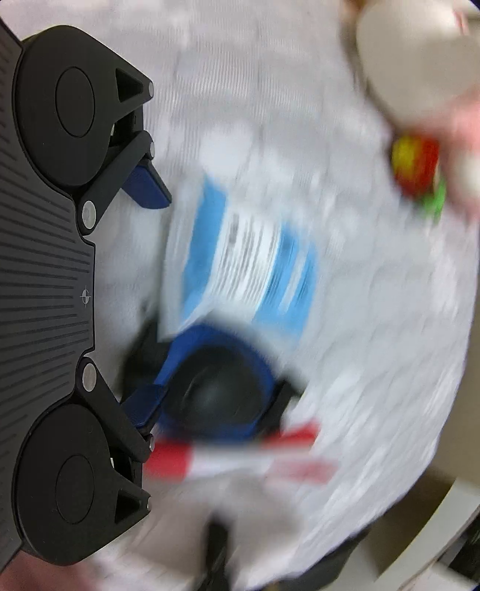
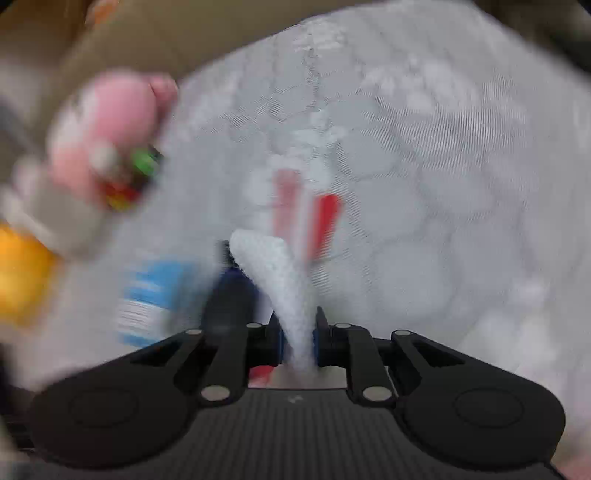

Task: Clean container
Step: 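Close the right gripper on the white wet wipe, then lift the wipe with the right gripper and bring it over the foam rocket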

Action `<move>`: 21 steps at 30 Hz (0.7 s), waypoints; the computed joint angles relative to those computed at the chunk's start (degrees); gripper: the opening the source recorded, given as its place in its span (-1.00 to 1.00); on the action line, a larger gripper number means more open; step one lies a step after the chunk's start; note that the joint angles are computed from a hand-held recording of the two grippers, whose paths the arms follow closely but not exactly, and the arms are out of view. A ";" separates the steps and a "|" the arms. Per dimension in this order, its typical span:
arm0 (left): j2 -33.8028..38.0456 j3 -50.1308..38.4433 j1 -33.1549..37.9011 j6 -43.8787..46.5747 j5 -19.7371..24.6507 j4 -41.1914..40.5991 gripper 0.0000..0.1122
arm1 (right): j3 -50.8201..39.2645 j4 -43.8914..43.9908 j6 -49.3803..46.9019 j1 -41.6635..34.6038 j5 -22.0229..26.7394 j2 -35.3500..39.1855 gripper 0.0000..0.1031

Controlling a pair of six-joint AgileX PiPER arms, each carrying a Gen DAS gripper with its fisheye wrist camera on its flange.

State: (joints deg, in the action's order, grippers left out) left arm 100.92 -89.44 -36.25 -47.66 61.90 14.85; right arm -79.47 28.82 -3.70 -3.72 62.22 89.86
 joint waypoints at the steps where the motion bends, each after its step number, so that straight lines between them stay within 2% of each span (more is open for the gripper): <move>1: -0.26 -0.13 0.13 -2.40 1.62 2.39 0.84 | 0.11 5.07 -0.39 -2.74 1.90 -0.26 -0.69; 3: -1.59 0.63 0.63 -5.97 3.21 4.73 0.84 | -0.75 10.25 -0.86 -6.91 3.84 1.09 -0.69; 4: -3.03 1.82 1.16 -6.13 2.00 3.72 0.84 | -1.54 11.86 -0.84 -8.57 4.87 1.95 -0.69; 7: -7.59 5.78 1.27 -1.86 -7.02 -2.44 0.84 | -2.60 16.24 -1.93 -9.85 5.73 4.85 -0.69; 10: -6.08 4.28 -1.53 9.06 -12.69 -8.39 0.84 | -7.91 16.97 -5.20 -8.46 7.41 11.11 -0.68; 13: 1.34 -3.01 -4.55 17.99 -9.97 -10.98 0.84 | -15.71 8.13 -6.62 -1.25 6.32 16.16 -0.67; 16: 6.49 -8.18 -6.66 20.42 -6.35 -9.00 0.84 | -17.52 -1.21 -7.69 3.20 3.07 17.10 -0.70; 17: 7.40 -9.12 -6.67 20.54 -5.50 -8.70 0.84 | -17.02 -1.45 -8.17 2.82 2.62 16.90 -0.77; 21: 9.93 -11.67 -6.78 16.19 -1.36 -3.49 0.84 | -13.19 3.60 -9.70 -1.90 0.64 15.53 -0.77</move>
State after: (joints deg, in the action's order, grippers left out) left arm 110.84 -101.11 -43.03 -31.47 60.55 11.37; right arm -92.66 32.41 -13.40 -5.62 62.86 105.40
